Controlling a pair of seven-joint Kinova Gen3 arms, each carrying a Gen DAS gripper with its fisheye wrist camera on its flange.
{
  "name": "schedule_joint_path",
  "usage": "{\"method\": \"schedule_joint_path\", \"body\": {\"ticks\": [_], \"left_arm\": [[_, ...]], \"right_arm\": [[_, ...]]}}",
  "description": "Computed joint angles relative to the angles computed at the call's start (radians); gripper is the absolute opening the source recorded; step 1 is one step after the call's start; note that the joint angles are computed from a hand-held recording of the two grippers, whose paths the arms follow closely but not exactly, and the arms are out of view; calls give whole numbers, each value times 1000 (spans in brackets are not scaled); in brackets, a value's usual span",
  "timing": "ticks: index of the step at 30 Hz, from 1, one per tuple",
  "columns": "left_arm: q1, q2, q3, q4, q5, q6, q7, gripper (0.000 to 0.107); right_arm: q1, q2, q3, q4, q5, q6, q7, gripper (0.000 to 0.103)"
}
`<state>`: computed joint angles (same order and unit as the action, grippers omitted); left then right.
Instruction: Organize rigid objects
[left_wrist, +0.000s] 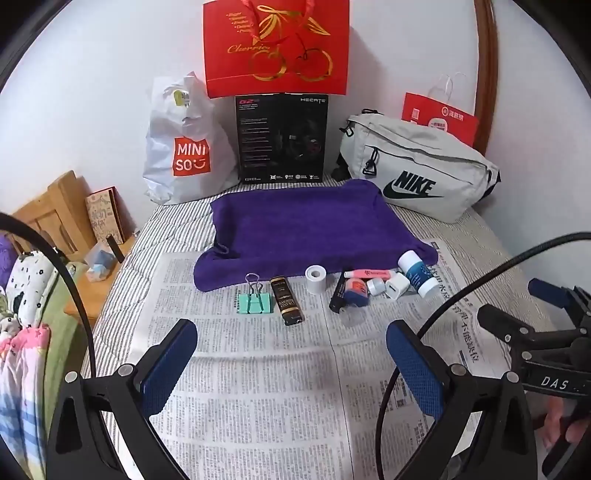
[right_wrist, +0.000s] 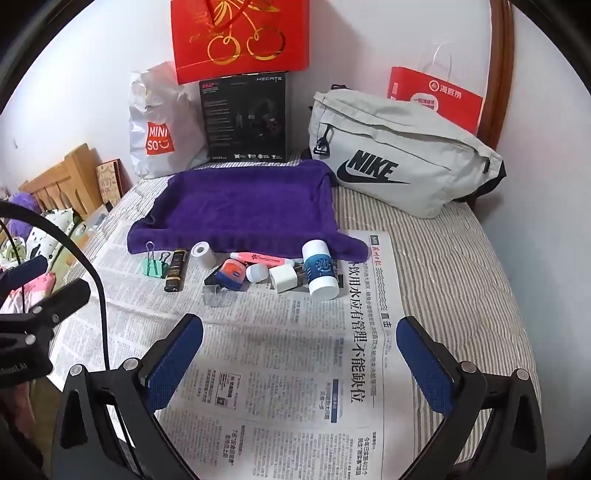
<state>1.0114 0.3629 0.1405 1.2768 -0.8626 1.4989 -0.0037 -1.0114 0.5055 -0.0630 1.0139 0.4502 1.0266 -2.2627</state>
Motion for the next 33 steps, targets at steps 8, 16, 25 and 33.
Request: {"method": "schedule_joint_path", "body": {"ticks": [8, 16, 25, 33], "left_arm": [[10, 9, 1, -12, 5, 25, -10, 103], [3, -6, 5, 1, 19, 27, 0, 103], [7, -8, 9, 3, 18, 41, 12, 103], [1, -3, 10, 0, 25, 40, 1, 103]], "right_arm": [[2, -23, -1, 37, 9, -20, -24, 103], [21, -40, -20, 64, -7, -55, -20, 103], [13, -28, -14, 46, -3, -31, -20, 103], [13, -24, -12, 38, -5, -19, -22, 103]]}}
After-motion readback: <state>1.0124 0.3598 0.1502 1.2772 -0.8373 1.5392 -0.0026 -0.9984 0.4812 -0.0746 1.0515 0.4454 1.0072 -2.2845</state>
